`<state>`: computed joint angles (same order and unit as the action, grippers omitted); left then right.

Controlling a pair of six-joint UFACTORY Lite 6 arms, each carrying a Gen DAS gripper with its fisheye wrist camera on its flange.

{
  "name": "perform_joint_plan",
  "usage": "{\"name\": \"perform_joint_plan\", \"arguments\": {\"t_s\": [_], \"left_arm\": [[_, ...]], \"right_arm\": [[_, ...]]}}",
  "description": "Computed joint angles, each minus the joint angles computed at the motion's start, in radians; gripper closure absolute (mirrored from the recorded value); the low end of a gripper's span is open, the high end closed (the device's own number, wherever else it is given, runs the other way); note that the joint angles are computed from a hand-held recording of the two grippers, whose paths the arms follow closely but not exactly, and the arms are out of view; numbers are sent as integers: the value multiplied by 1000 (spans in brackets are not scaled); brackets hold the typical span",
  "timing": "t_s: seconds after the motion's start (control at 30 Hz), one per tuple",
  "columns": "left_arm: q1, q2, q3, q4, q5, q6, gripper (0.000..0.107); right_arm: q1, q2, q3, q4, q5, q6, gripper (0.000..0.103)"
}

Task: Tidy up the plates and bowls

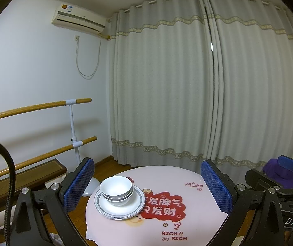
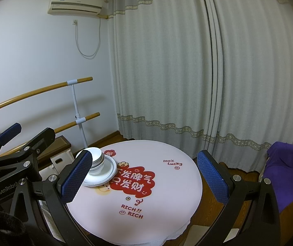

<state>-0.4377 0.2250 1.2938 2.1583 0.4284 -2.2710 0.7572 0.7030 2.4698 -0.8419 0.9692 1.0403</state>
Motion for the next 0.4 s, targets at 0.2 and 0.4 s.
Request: {"name": "perform_joint_plan", "arguments": {"t_s": [0.2, 0.4], "left_arm": [[-2, -6, -5, -5, 1, 5, 5], [-5, -6, -2, -23, 7, 23, 5]], "right_arm": [[4, 24, 43, 8, 17, -13, 0], [14, 23, 40, -1, 23, -1, 0]]}}
